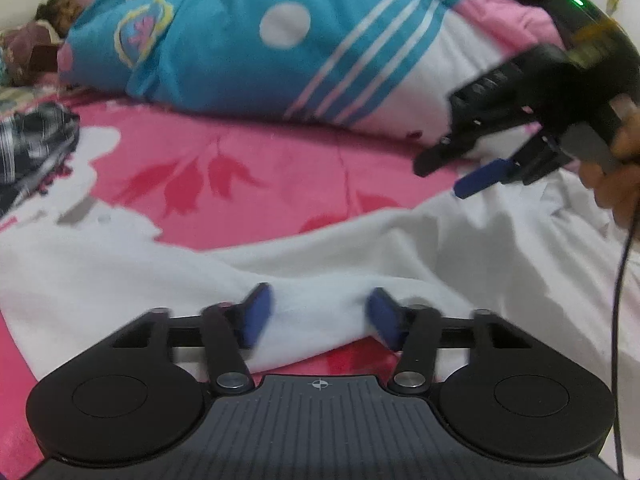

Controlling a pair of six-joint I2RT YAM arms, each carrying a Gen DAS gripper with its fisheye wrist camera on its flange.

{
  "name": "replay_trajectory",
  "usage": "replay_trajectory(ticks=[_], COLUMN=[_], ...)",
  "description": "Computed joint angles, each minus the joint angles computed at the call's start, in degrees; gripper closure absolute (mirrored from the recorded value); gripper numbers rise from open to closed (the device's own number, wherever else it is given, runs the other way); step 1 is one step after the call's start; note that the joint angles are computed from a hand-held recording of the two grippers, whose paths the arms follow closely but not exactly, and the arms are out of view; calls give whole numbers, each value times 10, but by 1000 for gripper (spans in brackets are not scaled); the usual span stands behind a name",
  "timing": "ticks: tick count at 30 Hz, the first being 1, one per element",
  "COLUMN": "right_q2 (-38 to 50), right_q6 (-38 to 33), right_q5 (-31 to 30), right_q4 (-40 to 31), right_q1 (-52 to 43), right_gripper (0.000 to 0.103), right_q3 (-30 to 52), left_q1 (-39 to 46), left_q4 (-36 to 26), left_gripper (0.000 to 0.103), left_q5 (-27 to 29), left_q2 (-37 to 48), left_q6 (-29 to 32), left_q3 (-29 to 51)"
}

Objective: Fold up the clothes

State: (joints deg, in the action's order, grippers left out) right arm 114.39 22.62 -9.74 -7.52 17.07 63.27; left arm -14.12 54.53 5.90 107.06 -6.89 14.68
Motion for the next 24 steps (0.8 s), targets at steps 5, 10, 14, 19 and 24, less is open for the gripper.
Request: replay_trajectory(ticks=[5, 10, 14, 19, 24], right_q2=[82, 59, 4, 10, 72], right_q6=[22, 6, -10, -20, -15], right_q5=[25, 55, 11, 2, -1], right_q4=[-87, -39, 84, 184, 269], right_q1=[20, 29, 24, 29, 29], right_gripper=[70, 103, 103, 103, 102], right_q3=[101, 52, -44, -91, -96], left_q1=[-16, -42, -43, -39, -11], left_q4=[19, 39, 30, 5, -33], left_gripper=[94, 102, 102, 102, 100], left_q5=[-18, -55, -57, -61, -39], left_q2=[-12, -48, -102, -116, -84], left_q6=[11, 30, 46, 62, 55], left_q3=[-17, -50, -74, -75, -48])
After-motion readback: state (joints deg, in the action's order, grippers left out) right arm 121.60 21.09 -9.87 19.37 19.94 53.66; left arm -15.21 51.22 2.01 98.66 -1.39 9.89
